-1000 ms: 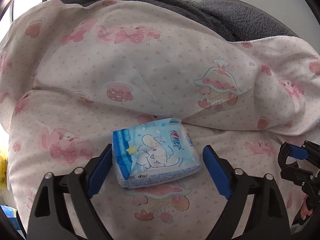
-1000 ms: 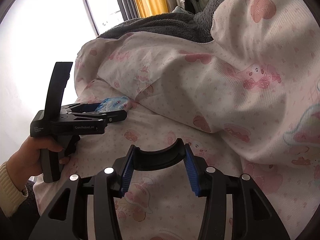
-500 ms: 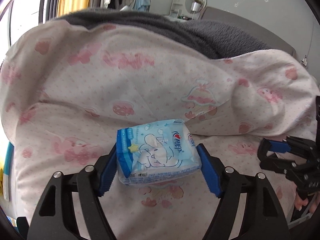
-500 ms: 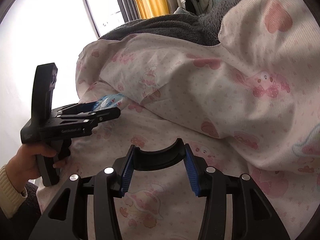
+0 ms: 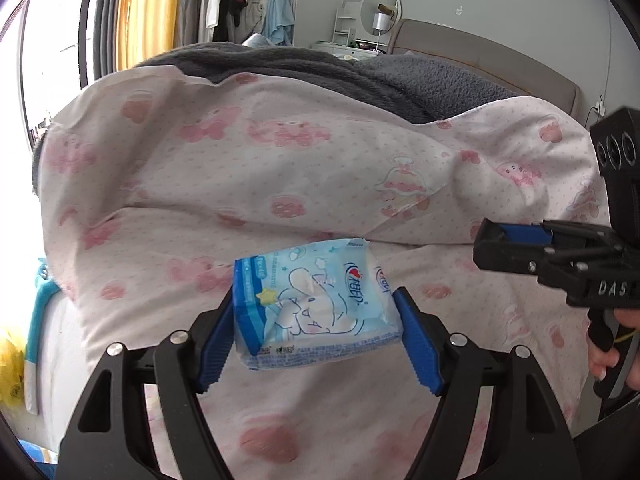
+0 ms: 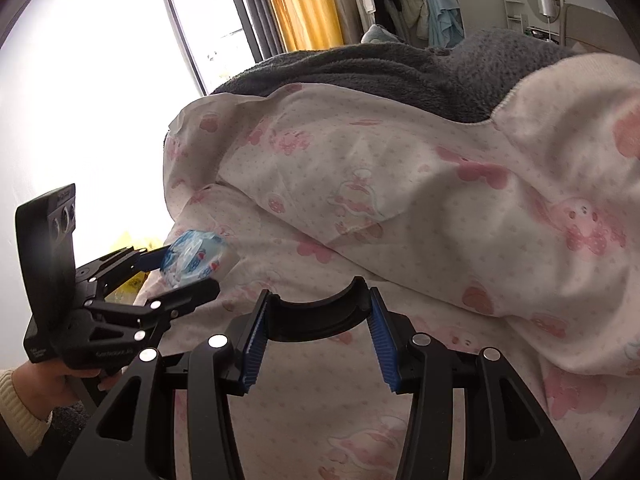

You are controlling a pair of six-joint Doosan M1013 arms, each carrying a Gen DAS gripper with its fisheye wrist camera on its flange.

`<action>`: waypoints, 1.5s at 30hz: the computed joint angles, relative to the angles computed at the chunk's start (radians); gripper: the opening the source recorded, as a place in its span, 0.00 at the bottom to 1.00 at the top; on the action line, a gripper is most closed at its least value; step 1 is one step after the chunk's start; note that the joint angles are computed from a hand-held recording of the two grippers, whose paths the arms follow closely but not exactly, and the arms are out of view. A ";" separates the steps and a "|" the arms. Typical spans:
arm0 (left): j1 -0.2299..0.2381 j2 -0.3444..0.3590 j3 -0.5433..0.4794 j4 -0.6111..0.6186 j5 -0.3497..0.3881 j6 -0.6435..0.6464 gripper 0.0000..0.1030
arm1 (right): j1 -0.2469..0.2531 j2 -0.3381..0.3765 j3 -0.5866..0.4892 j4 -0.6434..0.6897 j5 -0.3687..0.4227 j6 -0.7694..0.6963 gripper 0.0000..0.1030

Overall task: Collect trash
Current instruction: 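Carry the tissue pack and black piece with both tools over the teal bin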

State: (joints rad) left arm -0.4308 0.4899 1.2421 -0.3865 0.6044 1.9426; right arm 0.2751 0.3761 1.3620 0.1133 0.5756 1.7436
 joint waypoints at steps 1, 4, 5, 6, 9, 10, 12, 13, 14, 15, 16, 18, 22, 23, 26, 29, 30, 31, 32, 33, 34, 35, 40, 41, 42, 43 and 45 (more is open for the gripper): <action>0.004 -0.003 0.004 0.004 0.001 -0.004 0.75 | 0.005 0.005 -0.009 -0.002 0.003 0.000 0.47; 0.015 -0.007 0.008 0.025 0.006 -0.034 0.75 | 0.015 0.014 -0.025 -0.005 0.009 0.001 0.47; 0.019 -0.009 0.010 0.034 0.008 -0.044 0.75 | 0.019 0.018 -0.031 -0.005 0.011 0.001 0.47; 0.022 -0.010 0.012 0.042 0.008 -0.052 0.75 | 0.024 0.023 -0.040 -0.007 0.012 0.000 0.47; 0.036 -0.019 0.024 0.061 0.008 -0.065 0.75 | 0.037 0.038 -0.066 -0.010 0.015 -0.002 0.47; 0.041 -0.022 0.027 0.067 0.009 -0.071 0.75 | 0.041 0.044 -0.074 -0.008 0.016 -0.003 0.47; 0.053 -0.027 0.034 0.076 0.012 -0.080 0.75 | 0.048 0.053 -0.090 -0.004 0.019 -0.006 0.47; 0.058 -0.029 0.038 0.080 0.012 -0.084 0.75 | 0.052 0.058 -0.099 -0.001 0.021 -0.009 0.47; 0.064 -0.031 0.041 0.085 0.013 -0.088 0.75 | 0.058 0.066 -0.112 0.000 0.022 -0.012 0.47; 0.070 -0.034 0.045 0.090 0.013 -0.092 0.75 | 0.062 0.070 -0.118 0.004 0.023 -0.015 0.47; 0.075 -0.035 0.047 0.093 0.013 -0.097 0.75 | 0.067 0.076 -0.129 0.007 0.026 -0.018 0.47; 0.089 -0.040 0.053 0.095 0.015 -0.106 0.75 | 0.078 0.088 -0.148 0.006 0.029 -0.020 0.47; 0.116 -0.046 0.062 0.096 0.038 -0.132 0.75 | 0.097 0.115 -0.192 0.004 0.042 -0.023 0.47; 0.120 -0.046 0.062 0.103 0.042 -0.141 0.75 | 0.103 0.124 -0.206 0.004 0.047 -0.025 0.47; 0.135 -0.047 0.066 0.126 0.059 -0.170 0.75 | 0.119 0.145 -0.237 0.007 0.060 -0.035 0.47; 0.148 -0.047 0.069 0.165 0.080 -0.206 0.75 | 0.132 0.159 -0.261 0.012 0.075 -0.045 0.47; 0.152 -0.047 0.069 0.182 0.089 -0.221 0.75 | 0.139 0.169 -0.276 0.015 0.084 -0.051 0.47; 0.156 -0.046 0.068 0.195 0.099 -0.235 0.75 | 0.143 0.175 -0.285 0.016 0.088 -0.053 0.47; 0.161 -0.046 0.069 0.205 0.106 -0.245 0.75 | 0.147 0.179 -0.292 0.017 0.091 -0.056 0.47; 0.166 -0.046 0.071 0.209 0.111 -0.251 0.75 | 0.152 0.187 -0.304 0.022 0.096 -0.062 0.47; 0.171 -0.047 0.072 0.212 0.115 -0.253 0.75 | 0.157 0.193 -0.314 0.025 0.100 -0.068 0.47; 0.175 -0.048 0.075 0.217 0.118 -0.257 0.75 | 0.163 0.201 -0.327 0.029 0.106 -0.076 0.47; 0.200 -0.046 0.079 0.216 0.153 -0.264 0.75 | 0.185 0.230 -0.373 0.053 0.128 -0.109 0.47; 0.204 -0.045 0.080 0.213 0.163 -0.264 0.75 | 0.190 0.238 -0.385 0.059 0.134 -0.117 0.47; 0.207 -0.044 0.080 0.217 0.171 -0.267 0.75 | 0.192 0.242 -0.391 0.063 0.138 -0.122 0.47; 0.210 -0.044 0.081 0.222 0.178 -0.271 0.75 | 0.197 0.249 -0.403 0.068 0.145 -0.129 0.47; 0.219 -0.041 0.083 0.217 0.196 -0.270 0.75 | 0.206 0.265 -0.427 0.072 0.160 -0.138 0.47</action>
